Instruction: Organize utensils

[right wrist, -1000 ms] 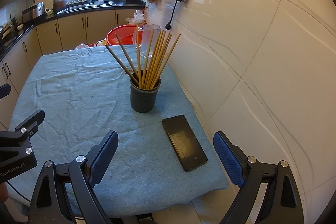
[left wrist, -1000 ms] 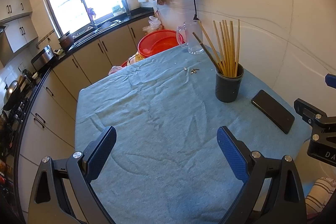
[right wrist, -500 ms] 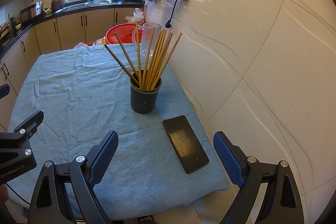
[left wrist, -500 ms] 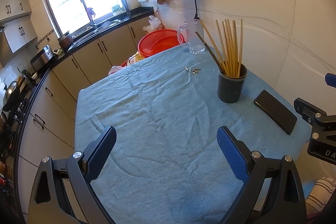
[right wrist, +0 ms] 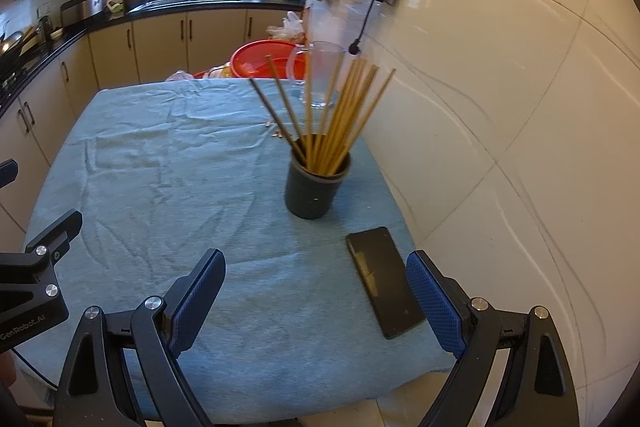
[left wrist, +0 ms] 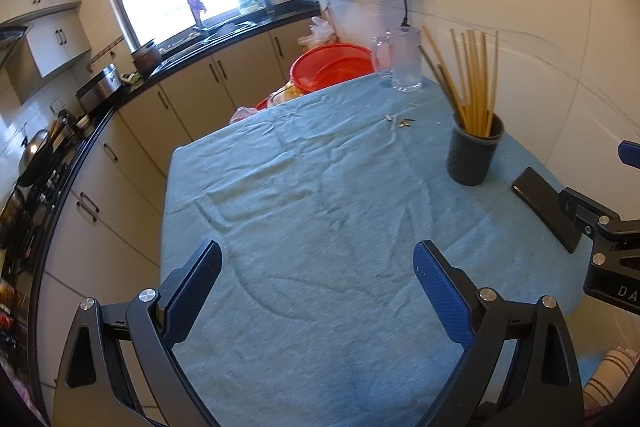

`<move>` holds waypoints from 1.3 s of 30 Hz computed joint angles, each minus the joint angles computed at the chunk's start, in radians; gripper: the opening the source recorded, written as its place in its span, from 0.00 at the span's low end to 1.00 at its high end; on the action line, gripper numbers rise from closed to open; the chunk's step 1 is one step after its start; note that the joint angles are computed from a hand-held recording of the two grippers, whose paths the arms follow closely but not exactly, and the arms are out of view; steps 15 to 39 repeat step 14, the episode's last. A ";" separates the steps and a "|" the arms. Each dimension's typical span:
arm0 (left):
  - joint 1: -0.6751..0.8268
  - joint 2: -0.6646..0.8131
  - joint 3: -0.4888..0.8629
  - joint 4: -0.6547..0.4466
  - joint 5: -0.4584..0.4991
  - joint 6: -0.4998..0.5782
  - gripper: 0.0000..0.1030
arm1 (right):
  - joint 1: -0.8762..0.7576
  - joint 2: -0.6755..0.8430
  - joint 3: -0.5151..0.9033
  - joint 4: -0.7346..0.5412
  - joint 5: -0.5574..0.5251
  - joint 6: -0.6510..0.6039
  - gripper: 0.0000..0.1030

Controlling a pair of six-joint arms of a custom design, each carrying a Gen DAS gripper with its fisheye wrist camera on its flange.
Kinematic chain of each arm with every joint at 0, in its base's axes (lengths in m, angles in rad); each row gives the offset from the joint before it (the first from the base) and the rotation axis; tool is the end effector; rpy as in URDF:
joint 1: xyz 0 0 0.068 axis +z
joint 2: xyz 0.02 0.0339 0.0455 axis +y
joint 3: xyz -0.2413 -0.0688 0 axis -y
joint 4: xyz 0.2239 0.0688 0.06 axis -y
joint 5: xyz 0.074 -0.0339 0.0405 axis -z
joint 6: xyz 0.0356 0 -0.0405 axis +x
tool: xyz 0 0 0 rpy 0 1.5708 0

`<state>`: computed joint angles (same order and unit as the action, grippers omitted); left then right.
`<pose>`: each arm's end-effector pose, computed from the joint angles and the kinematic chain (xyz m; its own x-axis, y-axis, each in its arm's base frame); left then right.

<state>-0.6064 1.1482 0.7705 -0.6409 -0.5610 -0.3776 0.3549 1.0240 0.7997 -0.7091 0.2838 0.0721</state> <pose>0.1800 -0.1018 0.2181 -0.7437 0.1359 -0.6546 -0.0225 0.9735 0.2276 0.1821 0.0569 0.2414 -0.7644 -0.2095 -0.6098 -0.1226 0.9757 -0.1816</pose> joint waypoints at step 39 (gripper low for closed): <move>0.237 -0.154 -0.162 -0.045 0.084 0.021 0.93 | 0.184 0.191 -0.004 0.104 0.001 0.078 0.92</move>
